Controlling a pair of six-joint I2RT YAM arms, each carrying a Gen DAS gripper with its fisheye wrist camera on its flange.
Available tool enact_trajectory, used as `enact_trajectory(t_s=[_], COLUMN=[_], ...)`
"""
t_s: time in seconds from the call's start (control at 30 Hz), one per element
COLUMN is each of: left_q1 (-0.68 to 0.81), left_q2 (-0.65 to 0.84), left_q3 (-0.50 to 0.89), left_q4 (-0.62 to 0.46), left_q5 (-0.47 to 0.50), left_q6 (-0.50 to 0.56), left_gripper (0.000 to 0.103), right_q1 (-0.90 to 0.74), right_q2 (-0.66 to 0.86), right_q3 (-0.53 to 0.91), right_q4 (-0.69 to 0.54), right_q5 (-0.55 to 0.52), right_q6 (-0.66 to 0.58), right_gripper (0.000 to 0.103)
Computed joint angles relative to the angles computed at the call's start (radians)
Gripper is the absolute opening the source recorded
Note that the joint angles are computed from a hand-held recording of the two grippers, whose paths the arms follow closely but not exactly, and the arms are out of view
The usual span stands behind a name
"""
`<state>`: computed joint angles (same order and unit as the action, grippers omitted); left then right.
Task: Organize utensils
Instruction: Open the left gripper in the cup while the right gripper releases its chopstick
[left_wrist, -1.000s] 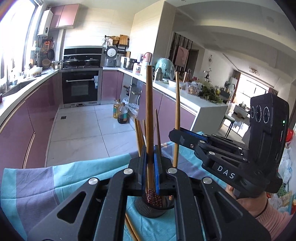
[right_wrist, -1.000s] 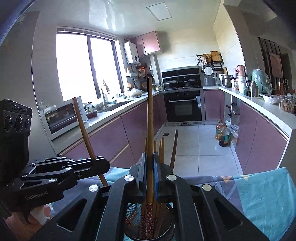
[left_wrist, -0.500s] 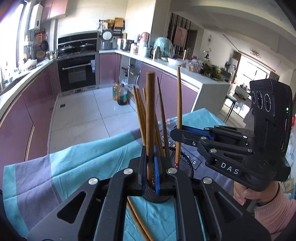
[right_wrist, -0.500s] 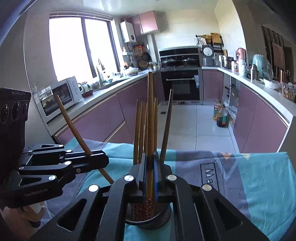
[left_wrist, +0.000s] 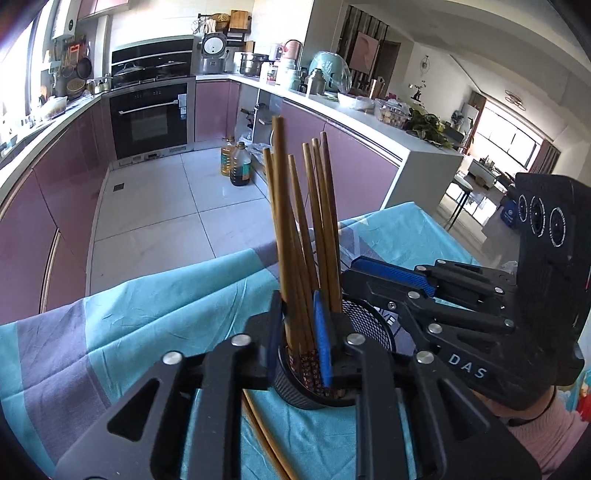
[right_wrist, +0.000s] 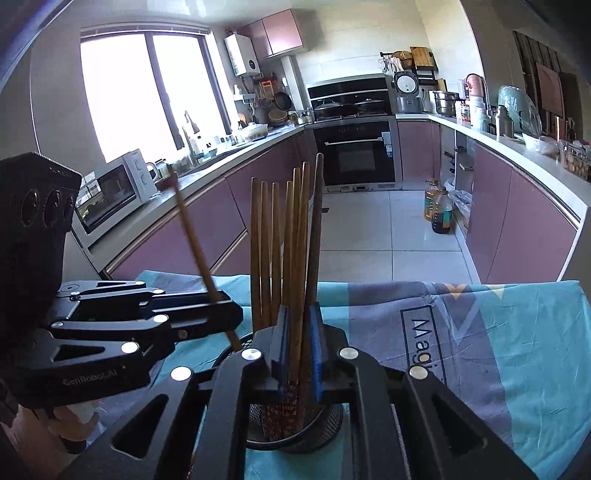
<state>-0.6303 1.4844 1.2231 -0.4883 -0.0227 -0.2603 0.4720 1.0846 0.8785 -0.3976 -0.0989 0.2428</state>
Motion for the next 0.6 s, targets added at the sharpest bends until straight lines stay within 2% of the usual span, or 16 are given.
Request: enact_trajectory(t_s=[0.17,0.3,0.6], left_q1=[-0.007,-0.024,-0.065], left_q2=[-0.052,-0.128,-0.393], left_q3=[-0.067,-0.138,-0.361], left_q4=[0.053,0.078,0.079], left_q5=[-0.035,-0.092,-0.177], left_q6=[-0.017,-0.028,-0.058], left_gripper=[0.023,0.027,0.028], right_q1=[0.001,0.015,0.125], right_q2=[-0.028,-0.069,-0.253], right_q3=[-0.02,-0.044,-0.112], right_q4=[0.006,0.006,-0.049], right_q5=[-0.012,-0.013,-0.018], right_q6=[0.001,0.003,0.003], right_gripper=[0.017,0.026,0.035])
